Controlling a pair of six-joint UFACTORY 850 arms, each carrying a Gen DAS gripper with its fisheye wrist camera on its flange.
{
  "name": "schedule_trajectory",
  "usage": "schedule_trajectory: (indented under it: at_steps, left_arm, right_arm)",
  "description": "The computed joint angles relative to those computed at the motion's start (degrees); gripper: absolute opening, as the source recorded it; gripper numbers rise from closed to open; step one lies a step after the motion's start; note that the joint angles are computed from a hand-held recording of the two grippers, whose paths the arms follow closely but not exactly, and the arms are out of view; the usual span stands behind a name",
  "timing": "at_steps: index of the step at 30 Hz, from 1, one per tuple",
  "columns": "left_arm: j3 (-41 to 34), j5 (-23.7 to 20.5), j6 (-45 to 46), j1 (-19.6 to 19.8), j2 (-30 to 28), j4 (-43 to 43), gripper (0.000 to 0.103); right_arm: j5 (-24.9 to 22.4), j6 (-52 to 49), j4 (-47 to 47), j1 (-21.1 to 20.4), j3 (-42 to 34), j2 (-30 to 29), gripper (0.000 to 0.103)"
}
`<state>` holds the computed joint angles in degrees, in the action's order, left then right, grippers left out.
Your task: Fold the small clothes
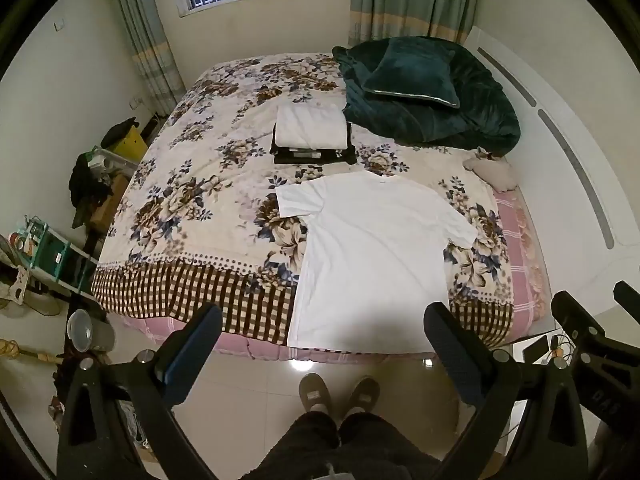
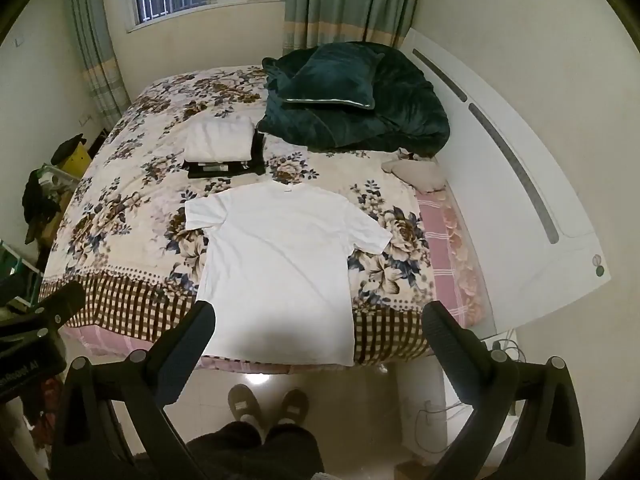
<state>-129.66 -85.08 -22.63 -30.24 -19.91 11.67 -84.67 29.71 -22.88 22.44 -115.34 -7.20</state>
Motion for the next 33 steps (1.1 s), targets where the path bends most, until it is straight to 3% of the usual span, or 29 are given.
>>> schedule_trajectory:
  at_steps: [14,33]
  left_arm:
    - [1.12,0.36,1.47,0.95,1.42,-1.16,0.103]
    - [-4.29,-1.64,1.69,0.48,-1.19,-0.93,0.103]
  right_arm:
    - [-0.63,-1.43,-0.13,-0.01,-0.45,0.41,0.103]
    - [-1.34,-3.16,-0.05,-1.25,-2.98,0.38,0.103]
